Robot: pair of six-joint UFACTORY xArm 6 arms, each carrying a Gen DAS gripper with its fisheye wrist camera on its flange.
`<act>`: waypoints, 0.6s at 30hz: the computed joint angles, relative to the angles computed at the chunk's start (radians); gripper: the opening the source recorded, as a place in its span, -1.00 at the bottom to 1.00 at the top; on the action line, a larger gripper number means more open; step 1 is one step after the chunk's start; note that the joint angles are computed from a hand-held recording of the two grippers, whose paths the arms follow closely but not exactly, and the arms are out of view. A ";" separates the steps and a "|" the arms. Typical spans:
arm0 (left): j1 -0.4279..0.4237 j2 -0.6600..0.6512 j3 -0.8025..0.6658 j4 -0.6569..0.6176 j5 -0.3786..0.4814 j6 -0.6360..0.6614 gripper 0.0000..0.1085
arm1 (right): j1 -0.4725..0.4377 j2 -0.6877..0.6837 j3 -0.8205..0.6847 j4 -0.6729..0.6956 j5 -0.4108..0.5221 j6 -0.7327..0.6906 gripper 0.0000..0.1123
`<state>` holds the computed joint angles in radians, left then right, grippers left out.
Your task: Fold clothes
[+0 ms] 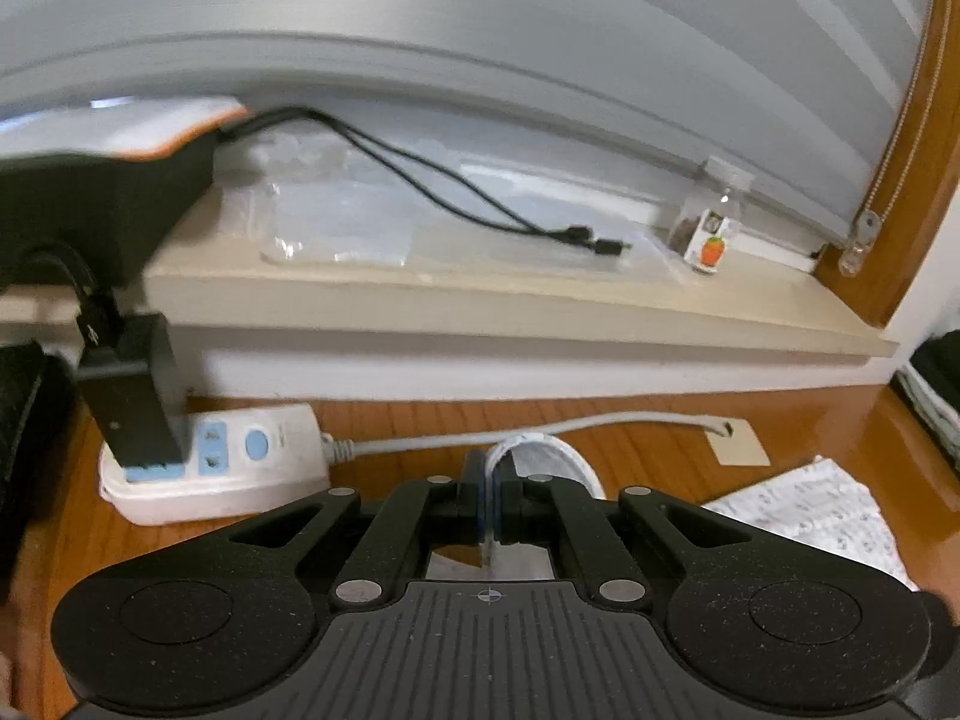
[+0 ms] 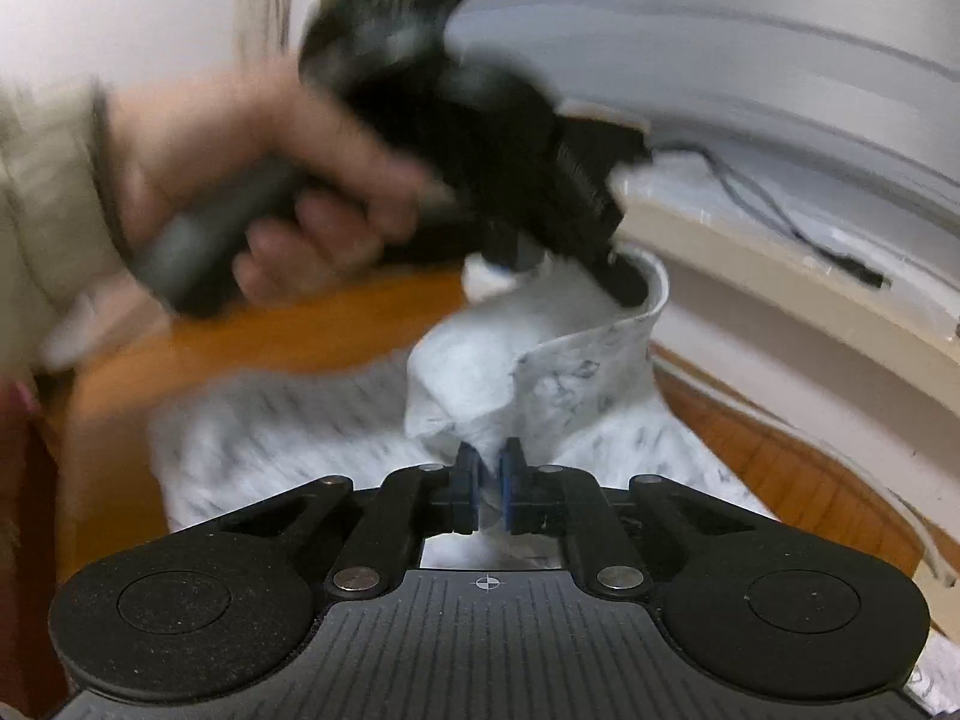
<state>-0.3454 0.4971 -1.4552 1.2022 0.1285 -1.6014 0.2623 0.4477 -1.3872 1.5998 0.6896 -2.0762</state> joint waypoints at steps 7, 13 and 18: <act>0.040 -0.167 0.124 0.301 -0.033 -0.290 -0.92 | -0.054 -0.160 0.101 -0.020 0.189 0.092 -0.89; 0.034 -0.209 0.253 0.169 0.116 -0.220 -0.38 | -0.028 -0.117 0.099 -0.079 0.124 0.080 -0.42; 0.025 -0.218 0.280 0.319 0.142 -0.402 -0.12 | -0.080 -0.093 0.094 -0.113 0.138 0.077 -0.41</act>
<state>-0.3202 0.2788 -1.1751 1.5209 0.2705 -2.0034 0.1823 0.3552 -1.2936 1.4871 0.8281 -1.9995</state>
